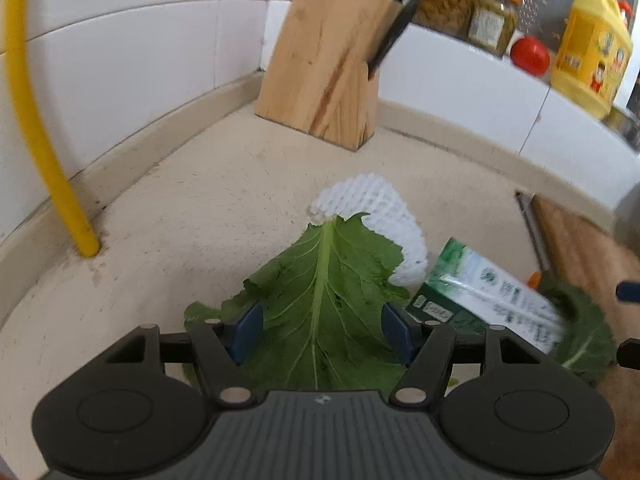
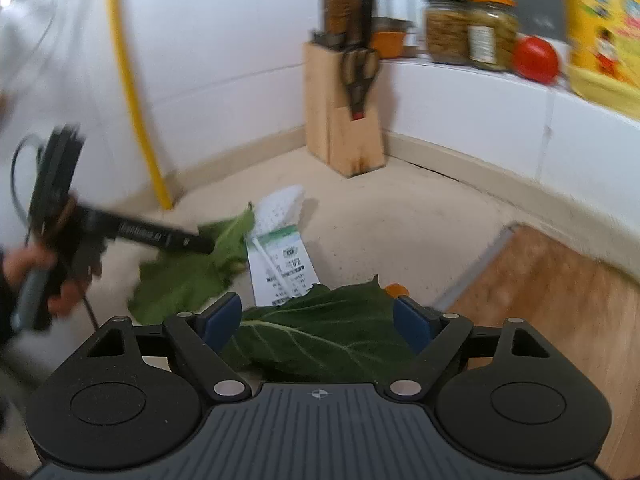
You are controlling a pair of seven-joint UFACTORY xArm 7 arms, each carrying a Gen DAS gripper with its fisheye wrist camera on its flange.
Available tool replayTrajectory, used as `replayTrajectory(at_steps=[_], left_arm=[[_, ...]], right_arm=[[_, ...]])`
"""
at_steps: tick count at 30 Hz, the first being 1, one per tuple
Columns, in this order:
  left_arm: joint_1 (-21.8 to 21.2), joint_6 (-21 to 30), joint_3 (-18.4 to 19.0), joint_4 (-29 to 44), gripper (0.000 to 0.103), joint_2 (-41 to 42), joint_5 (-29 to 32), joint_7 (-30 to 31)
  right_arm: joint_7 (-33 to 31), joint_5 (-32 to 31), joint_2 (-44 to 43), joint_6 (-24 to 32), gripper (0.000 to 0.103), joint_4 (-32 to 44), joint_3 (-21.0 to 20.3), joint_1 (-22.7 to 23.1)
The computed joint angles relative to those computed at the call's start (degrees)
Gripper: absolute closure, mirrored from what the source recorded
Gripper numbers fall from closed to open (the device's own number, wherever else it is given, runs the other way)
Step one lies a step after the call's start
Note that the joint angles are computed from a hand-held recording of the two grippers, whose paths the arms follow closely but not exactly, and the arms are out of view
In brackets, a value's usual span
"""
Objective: Collect trash
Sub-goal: 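Move both tools back up to the leaves on the counter, then grasp the dark green leaf with the right tool while the left tool grasps the large green leaf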
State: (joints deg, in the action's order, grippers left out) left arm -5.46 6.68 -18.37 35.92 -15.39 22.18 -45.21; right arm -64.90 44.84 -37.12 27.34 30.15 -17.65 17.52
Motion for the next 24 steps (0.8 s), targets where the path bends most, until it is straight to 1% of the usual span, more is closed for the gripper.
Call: replayTrajectory(at_steps=[2,3,5,7,8,9,11,12,15,16,18,21,23,24], left_arm=[[-0.5,0.8,0.7,1.2,0.043,1.9,-0.2,1.1],[-1.0,1.0,1.2,1.5,0.043,2.7,-0.5,1.6],[-0.1,0.0,0.6,1.5,0.04,3.3,1.8,0.3],[0.1,0.8,0.1,2.2,0.039,3.7,3.5,-0.4],[-0.3,1.2,0.4,2.3,0.039,3.7,3.8,-0.4],[-1.2,1.4,1.0,2.1,0.04,3.5,3.5,0.3],[-1.9,1.5,1.3,1.2,0.042,2.4,3.4,0.4],[-2.5,1.7,1.5,0.5,0.045,1.5,2.9,0.4],[-7.4,2.4,4.2,-2.9,0.052,-2.5,-3.2,4.4],[-9.5,2.3,5.4,-4.3,0.052,-3.9,-5.8,6.2],[-13.3,3.0,7.0,-6.7,0.052,-6.9,-10.5,9.2],[-17.7,5.4,8.1,-9.1,0.055,-11.0,-16.6,12.1],[-20.4,5.4,9.3,-10.3,0.055,-12.7,-20.6,13.7],[-20.5,5.7,8.8,-10.8,0.055,-13.7,-21.6,13.7]], right_arm=[[-2.3,-0.5,2.8,1.0,0.015,1.8,-0.9,1.1],[-2.8,-0.8,3.8,2.0,0.015,2.5,-0.9,0.8],[-3.0,-1.5,6.2,3.4,0.015,3.8,0.0,-0.6],[-2.8,-1.6,7.7,5.2,0.016,4.6,0.7,-2.1],[-1.8,-1.8,8.2,6.7,0.021,4.9,1.3,-3.2],[-0.9,-2.3,8.4,8.6,0.033,5.3,1.8,-4.2],[0.5,-3.2,7.9,13.1,0.045,5.6,2.6,-6.2],[0.9,-3.5,7.5,14.0,0.051,5.5,3.3,-6.9],[3.0,-5.4,4.9,17.2,0.063,4.5,5.1,-8.8],[3.6,-5.9,4.1,19.1,0.066,4.3,5.2,-9.0],[4.9,-6.7,2.6,23.2,0.075,3.9,5.2,-9.4],[6.5,-7.7,-0.1,27.6,0.08,2.7,5.8,-9.8],[7.6,-7.6,-0.8,31.5,0.08,3.0,5.2,-9.7],[8.1,-7.3,-0.5,33.5,0.08,3.4,4.8,-9.6]])
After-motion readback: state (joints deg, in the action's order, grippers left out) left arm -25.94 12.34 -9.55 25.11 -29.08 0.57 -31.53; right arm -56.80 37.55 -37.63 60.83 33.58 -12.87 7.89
